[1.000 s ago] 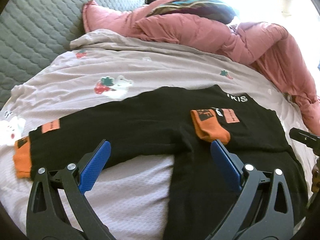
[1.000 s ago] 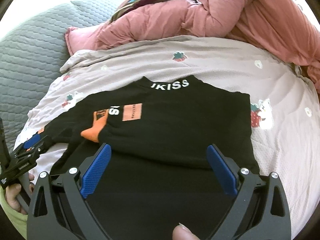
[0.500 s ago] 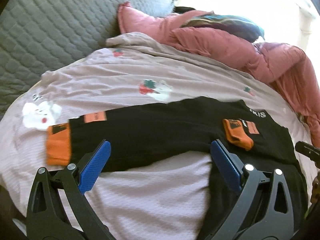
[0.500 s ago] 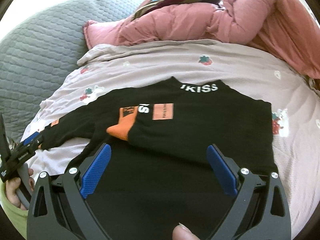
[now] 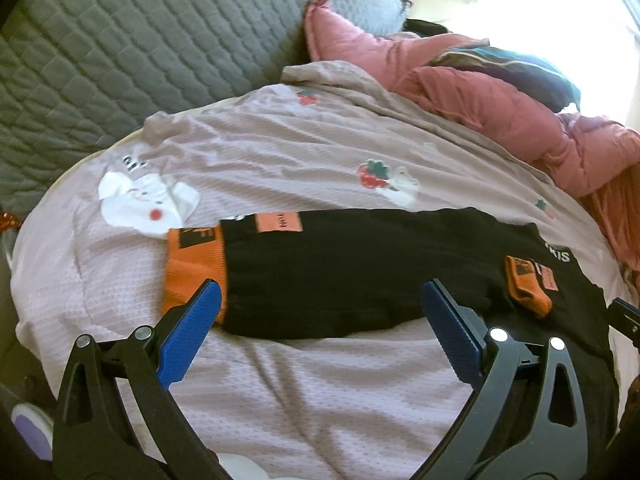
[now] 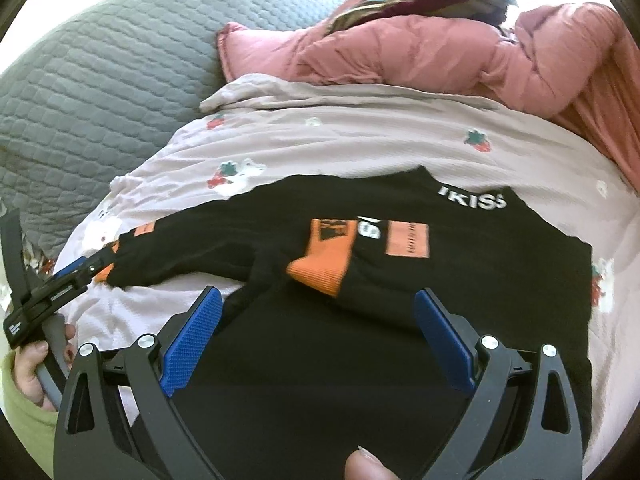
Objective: Fold small clothes
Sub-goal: 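Move the left gripper to the other sleeve's orange cuff, then close the left gripper on the orange cuff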
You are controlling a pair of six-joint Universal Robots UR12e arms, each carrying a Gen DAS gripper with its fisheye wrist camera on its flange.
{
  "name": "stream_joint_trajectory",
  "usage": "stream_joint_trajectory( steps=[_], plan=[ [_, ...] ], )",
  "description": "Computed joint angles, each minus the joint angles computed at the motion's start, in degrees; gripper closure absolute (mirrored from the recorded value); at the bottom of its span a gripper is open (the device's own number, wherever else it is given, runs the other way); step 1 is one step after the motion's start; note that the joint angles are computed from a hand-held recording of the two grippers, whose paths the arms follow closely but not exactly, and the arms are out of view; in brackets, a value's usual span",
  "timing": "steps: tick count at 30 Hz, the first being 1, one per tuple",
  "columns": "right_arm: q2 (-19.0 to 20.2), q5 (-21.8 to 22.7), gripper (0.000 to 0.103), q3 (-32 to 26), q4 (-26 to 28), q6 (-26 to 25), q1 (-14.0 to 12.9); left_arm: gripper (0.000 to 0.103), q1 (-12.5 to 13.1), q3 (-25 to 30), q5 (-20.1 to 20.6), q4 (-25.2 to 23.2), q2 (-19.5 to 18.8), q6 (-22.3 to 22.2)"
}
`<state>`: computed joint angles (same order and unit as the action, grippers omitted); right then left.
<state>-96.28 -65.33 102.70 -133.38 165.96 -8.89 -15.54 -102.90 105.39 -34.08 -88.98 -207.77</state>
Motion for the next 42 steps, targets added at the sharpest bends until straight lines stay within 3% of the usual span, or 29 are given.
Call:
stream_joint_trajectory(
  steps=[13,21,26,30,32,34,37,42],
  plan=[
    [1.64,0.25,0.007,-1.54,0.61,-2.15,3.95,0.009,2.89,-2.17,-2.36,-0.79,1.28,-5.97],
    [2.06,1.06,0.007,-1.41,0.46,-2.44,4.60,0.009,4.34,-2.64,-2.42,-2.83,1.04,-9.88],
    [2.33,1.01,0.007,-0.57,0.68,-1.65,4.37,0.011,5.10,-3.52,-2.59,-0.07,0.72,-11.62],
    [2.47,0.69,0.007,0.25,0.85,-0.37,3.81,0.044,5.39,-3.25,-2.08,-0.23,-0.04,-12.27],
    [2.53,0.84,0.007,0.49,0.93,0.08,3.51,0.053,5.50,-3.16,-2.08,-0.36,-0.26,-12.21],
    [2.63,0.83,0.007,0.66,0.96,0.48,3.20,0.070,5.58,-3.36,-2.51,0.55,-0.27,-11.56],
    [2.69,1.07,0.007,0.76,1.03,1.09,2.69,0.079,5.74,-4.32,-3.82,4.29,0.12,-10.51],
    [2.03,2.01,0.007,1.39,0.38,1.91,1.26,0.082,5.50,-5.85,-7.11,13.53,0.47,-6.73]
  ],
)
